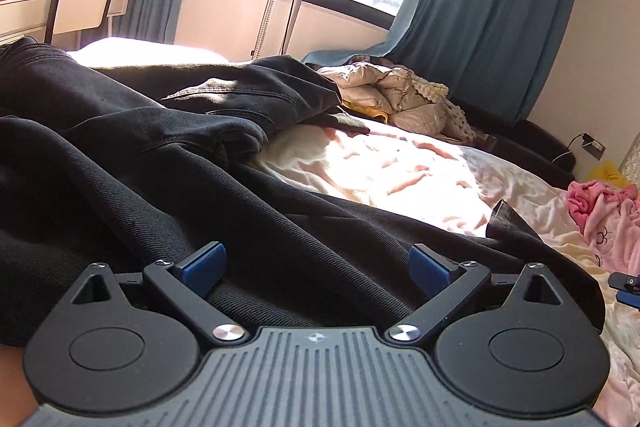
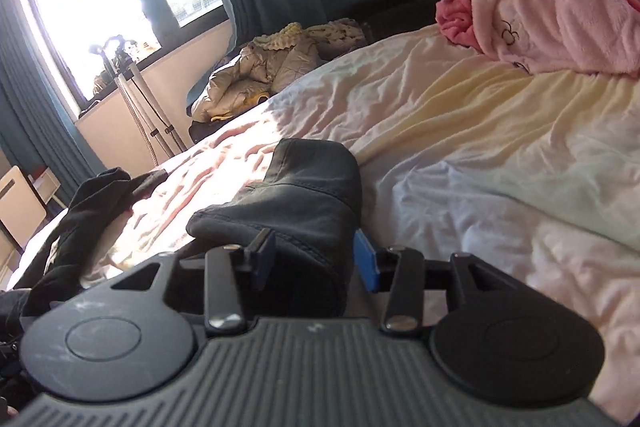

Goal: Fold clothes

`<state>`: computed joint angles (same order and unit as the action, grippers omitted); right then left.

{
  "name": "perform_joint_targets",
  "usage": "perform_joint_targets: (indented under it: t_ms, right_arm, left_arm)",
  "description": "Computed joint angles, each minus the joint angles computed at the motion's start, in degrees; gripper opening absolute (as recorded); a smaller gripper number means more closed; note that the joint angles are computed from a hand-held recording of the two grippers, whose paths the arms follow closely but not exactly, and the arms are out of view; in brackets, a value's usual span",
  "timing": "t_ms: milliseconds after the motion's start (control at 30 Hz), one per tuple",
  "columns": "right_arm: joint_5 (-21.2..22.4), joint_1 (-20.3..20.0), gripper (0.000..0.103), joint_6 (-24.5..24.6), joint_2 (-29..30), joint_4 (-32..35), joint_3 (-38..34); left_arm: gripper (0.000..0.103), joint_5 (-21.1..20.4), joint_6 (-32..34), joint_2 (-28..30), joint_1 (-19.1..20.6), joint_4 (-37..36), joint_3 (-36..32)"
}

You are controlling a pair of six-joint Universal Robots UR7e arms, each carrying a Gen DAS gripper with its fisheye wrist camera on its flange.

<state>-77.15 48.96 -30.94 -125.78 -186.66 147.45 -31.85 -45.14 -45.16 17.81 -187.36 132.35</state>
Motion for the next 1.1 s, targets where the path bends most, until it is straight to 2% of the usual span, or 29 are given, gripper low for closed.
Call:
perform_joint_targets:
  t_ms: [100, 133, 200, 300, 400, 500, 633, 700, 767, 833, 867, 900, 933, 1000, 1100]
  right_arm:
    - [-7.25, 8.51, 0.064, -12.53, 9.83, -11.15, 0.93]
    - [-9.14, 10.53, 0.064, -15.47, 13.58, -16.24, 1.5]
    - [-13.87, 14.32, 0.065, -19.28, 21.57, -25.6, 1.59]
    - [-16.4, 16.21, 0.068, -23.73, 29.36, -34.73, 1.01]
    - [-17.41, 16.55, 0.073, -24.94, 32.68, -36.48, -0.75]
    - [-19.34, 17.01, 0.073, -23.81, 34.77, -34.42, -2.89]
    - [-19.32, 16.72, 0.073, -25.7, 39.91, -38.84, -4.6]
    - [-18.55, 16.28, 0.072, -23.42, 41.11, -39.86, -5.62]
    - [-17.92, 15.82, 0.071, -19.78, 40.68, -37.64, -6.83]
    - [-17.29, 15.29, 0.062, -17.96, 39.76, -35.05, -7.56]
    - [-17.18, 15.08, 0.045, -17.12, 39.32, -34.33, -7.78]
    - [-17.33, 15.03, 0.023, -16.1, 38.83, -33.9, -7.96]
    - [-16.85, 14.8, 0.014, -14.74, 37.76, -33.05, -8.0]
    - [-13.71, 13.52, 0.006, -11.24, 34.3, -29.76, -7.93]
    - [-5.67, 9.5, 0.006, -2.19, 27.98, -25.73, -8.24]
  left_arm:
    - [0.098, 0.35, -1.49, -0.51, -0.13, 0.31, 0.59]
    - [0.098, 0.52, -2.25, -0.71, -0.15, 1.11, 0.68]
    - [0.098, 0.85, -3.8, -1.12, -0.19, 2.75, 0.86]
    - [0.098, 2.38, -7.83, -2.17, -0.43, 5.69, 1.55]
    - [0.098, 2.8, -8.77, -2.12, -0.02, 5.63, 1.44]
    - [0.098, 3.41, -8.82, -1.55, 0.32, 7.49, 0.52]
    - [0.098, 4.92, -10.31, -1.1, 0.55, 8.76, 0.23]
    - [0.098, 5.42, -10.44, -0.85, 0.71, 8.8, 0.08]
    - [0.098, 5.57, -10.43, -0.81, 0.83, 8.73, 0.07]
    - [0.098, 5.67, -10.44, -0.81, 0.92, 8.41, 0.15]
    - [0.098, 5.62, -10.42, -0.83, 0.92, 7.8, 0.34]
    - [0.098, 5.57, -10.39, -0.85, 0.92, 7.31, 0.48]
    - [0.098, 5.6, -10.49, -0.91, 0.89, 7.17, 0.56]
    - [0.098, 5.82, -11.03, -1.13, 0.76, 7.35, 0.74]
    - [0.098, 5.95, -12.09, -1.58, 0.55, 6.6, 1.28]
